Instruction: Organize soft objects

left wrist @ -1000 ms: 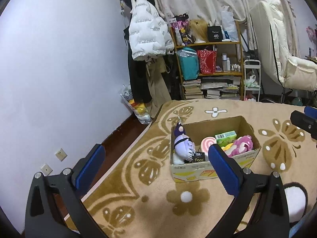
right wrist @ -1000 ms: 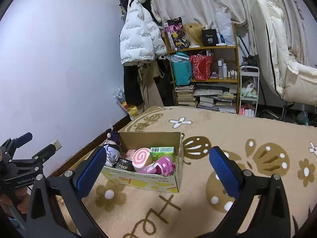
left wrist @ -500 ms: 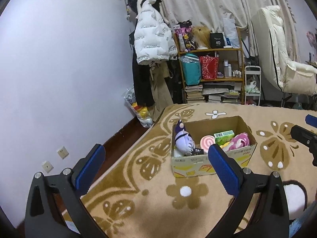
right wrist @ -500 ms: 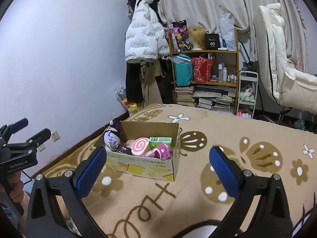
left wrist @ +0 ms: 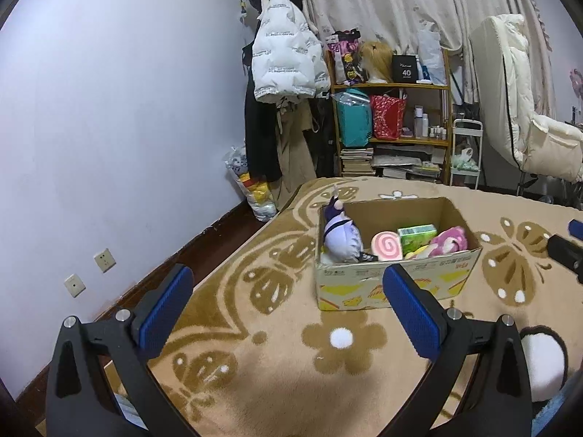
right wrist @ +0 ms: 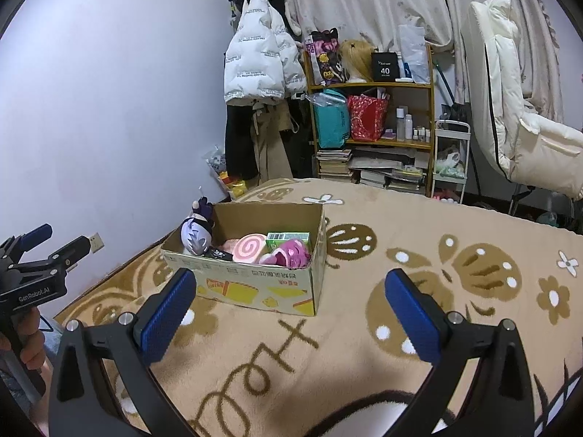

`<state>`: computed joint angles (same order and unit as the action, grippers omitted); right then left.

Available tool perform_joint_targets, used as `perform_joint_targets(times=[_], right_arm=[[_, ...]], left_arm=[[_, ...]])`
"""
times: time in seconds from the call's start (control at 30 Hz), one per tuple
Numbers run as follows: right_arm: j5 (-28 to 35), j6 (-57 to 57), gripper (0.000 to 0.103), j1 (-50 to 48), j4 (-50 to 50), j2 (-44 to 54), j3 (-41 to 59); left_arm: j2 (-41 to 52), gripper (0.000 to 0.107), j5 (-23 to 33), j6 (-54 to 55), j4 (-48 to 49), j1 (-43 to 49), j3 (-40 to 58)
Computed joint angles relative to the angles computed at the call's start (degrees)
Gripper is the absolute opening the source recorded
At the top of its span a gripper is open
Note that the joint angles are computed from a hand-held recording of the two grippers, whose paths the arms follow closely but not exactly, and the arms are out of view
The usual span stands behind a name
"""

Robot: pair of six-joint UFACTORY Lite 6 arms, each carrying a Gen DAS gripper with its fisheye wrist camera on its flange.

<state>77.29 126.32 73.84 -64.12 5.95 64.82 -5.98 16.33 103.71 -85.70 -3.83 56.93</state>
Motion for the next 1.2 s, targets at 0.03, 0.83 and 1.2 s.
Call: perform_joint_targets(times=[0.03, 0.83, 1.2], right_arm=[[0.18, -0.1, 0.103, -0.02, -0.07, 0.06, 0.05], [0.22, 2.35, 0.103, 0.0, 0.92, -0.71, -1.4], [-0.64, 2.62, 0.103, -0.39, 1.14, -0.79, -2.12]], left_arm=[[0.42, 0.103, -0.69, 1.74, -1.91, -0.15, -0.12], [3.03, 0.103, 0.39, 1.01, -2.26, 1.47, 1.13], [2.69, 0.103, 0.84, -0.17, 0.14, 1.57, 0.72]])
